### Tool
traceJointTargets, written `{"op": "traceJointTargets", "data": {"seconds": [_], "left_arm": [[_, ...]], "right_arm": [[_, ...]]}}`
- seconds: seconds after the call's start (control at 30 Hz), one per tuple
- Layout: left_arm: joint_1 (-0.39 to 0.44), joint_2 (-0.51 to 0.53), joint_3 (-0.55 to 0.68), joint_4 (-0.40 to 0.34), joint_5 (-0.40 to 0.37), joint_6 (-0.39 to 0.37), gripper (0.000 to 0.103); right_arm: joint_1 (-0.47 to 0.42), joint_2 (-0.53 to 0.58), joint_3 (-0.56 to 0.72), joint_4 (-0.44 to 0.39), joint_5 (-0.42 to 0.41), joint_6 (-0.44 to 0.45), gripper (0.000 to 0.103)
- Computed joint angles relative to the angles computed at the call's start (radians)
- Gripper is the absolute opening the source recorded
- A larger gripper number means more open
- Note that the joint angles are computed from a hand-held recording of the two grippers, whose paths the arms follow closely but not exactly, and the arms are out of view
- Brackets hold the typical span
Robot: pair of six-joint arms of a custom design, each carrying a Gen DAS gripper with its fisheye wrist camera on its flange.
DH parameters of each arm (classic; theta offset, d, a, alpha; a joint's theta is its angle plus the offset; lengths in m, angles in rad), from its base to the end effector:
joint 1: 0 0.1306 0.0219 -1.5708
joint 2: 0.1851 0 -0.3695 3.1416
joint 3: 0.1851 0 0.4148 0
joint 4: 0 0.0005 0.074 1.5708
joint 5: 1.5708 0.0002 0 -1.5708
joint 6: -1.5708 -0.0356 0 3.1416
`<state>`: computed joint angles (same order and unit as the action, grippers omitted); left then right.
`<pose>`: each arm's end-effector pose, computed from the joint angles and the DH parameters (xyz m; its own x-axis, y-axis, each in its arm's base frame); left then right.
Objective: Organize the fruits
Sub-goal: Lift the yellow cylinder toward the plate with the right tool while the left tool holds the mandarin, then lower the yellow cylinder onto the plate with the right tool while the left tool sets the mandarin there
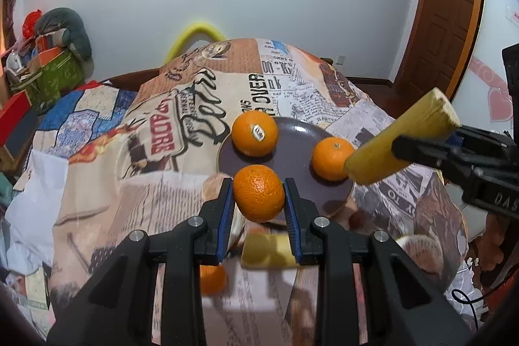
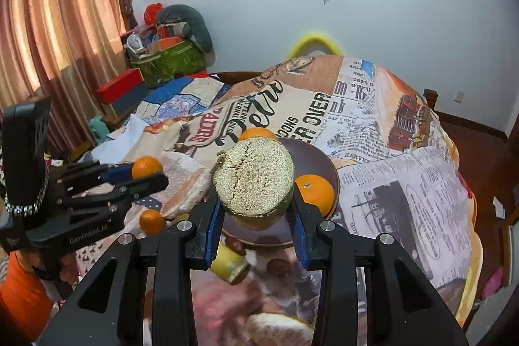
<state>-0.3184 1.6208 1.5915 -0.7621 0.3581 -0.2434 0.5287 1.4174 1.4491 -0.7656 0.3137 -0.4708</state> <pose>0.5638 -0.1995 0.4013 -0.5286 0.4119 -0.7422 0.6744 0.7347 -0.0726 0.4618 0.2565 0.4407 -0.6433 0.1239 -0.7555 0.0111 0.9882 0.1526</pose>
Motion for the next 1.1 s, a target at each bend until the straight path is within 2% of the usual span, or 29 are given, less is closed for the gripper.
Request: {"op": "traceJointTargets", "data": {"seconds": [0.2, 0.37, 0.6, 0.83, 1.03, 1.1], "left_arm": [[-0.021, 0.088, 0.09, -0.017, -0.005, 0.01, 0.029], [-0.028, 0.157, 0.154, -0.044, -0.012, 0.018, 0.029], [-0.038, 0.235, 0.226, -0.077, -0.032, 0.002, 0.029], [-0.043, 0.305, 0.314, -0.139, -0.026, -0.004, 0.029], [-0.047, 0.313, 0.324, -0.142, -0.027, -0.003, 0.03], [-0.047, 0.317, 0.333, -0.148, -0.022, 0.001, 0.033]], "right_arm": [[-0.026, 0.042, 0.017, -0.004, -0.042, 0.022, 0.034], [-0.05, 0.089, 0.033, -0.005, -0.117, 0.02, 0.034], [-0.075, 0.156, 0.082, -0.033, -0.182, 0.055, 0.034], [-0.104, 0.188, 0.113, -0.032, -0.209, 0.073, 0.034], [-0.126, 0.223, 0.16, -0.036, -0.203, 0.075, 0.037], [-0.133, 0.228, 0.164, -0.035, -0.206, 0.065, 0.038]]}}
